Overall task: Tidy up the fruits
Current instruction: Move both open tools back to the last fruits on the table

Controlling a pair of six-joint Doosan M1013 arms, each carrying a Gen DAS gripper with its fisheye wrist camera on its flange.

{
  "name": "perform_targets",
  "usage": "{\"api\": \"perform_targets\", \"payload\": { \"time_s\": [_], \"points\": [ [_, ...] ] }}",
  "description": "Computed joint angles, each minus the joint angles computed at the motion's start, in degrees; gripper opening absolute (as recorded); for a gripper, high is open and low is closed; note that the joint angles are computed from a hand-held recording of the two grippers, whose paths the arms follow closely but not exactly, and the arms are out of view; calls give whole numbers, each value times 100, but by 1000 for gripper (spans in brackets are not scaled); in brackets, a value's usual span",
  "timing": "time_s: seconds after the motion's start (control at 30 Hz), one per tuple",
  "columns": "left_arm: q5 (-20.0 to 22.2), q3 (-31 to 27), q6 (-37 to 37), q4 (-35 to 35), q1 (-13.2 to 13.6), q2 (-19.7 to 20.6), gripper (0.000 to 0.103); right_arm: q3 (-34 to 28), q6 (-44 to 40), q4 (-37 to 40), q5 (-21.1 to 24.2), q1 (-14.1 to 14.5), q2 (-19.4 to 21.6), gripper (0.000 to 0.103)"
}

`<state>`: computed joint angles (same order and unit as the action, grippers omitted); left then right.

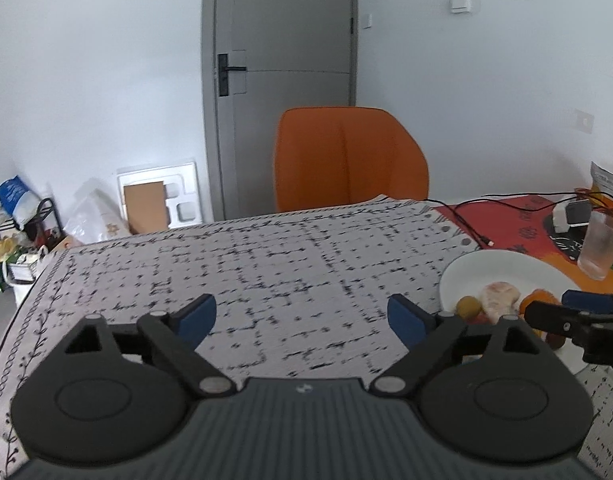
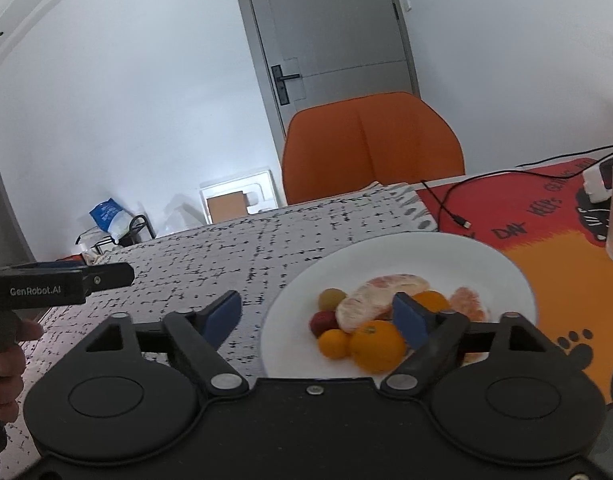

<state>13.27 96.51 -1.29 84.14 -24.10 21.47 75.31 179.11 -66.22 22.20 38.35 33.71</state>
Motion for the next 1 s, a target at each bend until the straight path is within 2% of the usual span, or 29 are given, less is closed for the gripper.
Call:
{"api": "perform_targets", "payload": {
  "time_s": [0.07,0.17,0.43,0.6,0.7,1.0],
  "points": [
    [63,72,-116,76,19,-35,96,-39,38,-69,-18,25,29,96],
    [165,161,-154,102,47,-77,98,-101,31,-111,-68,49,78,103],
    [182,371,-365,13,178,-182,98,-294,-593,406,-252,100,201,103],
    [49,536,-870,370,276,-242,98,-404,-1051,814,-383,121,272,103],
    [92,615,-1171,617,297,-253,98,-493,-1546,1265,-414,136,323,103],
    [35,790,-1648,619,476,-261,96,-752,-2802,2321,-537,177,480,103]
  ]
}}
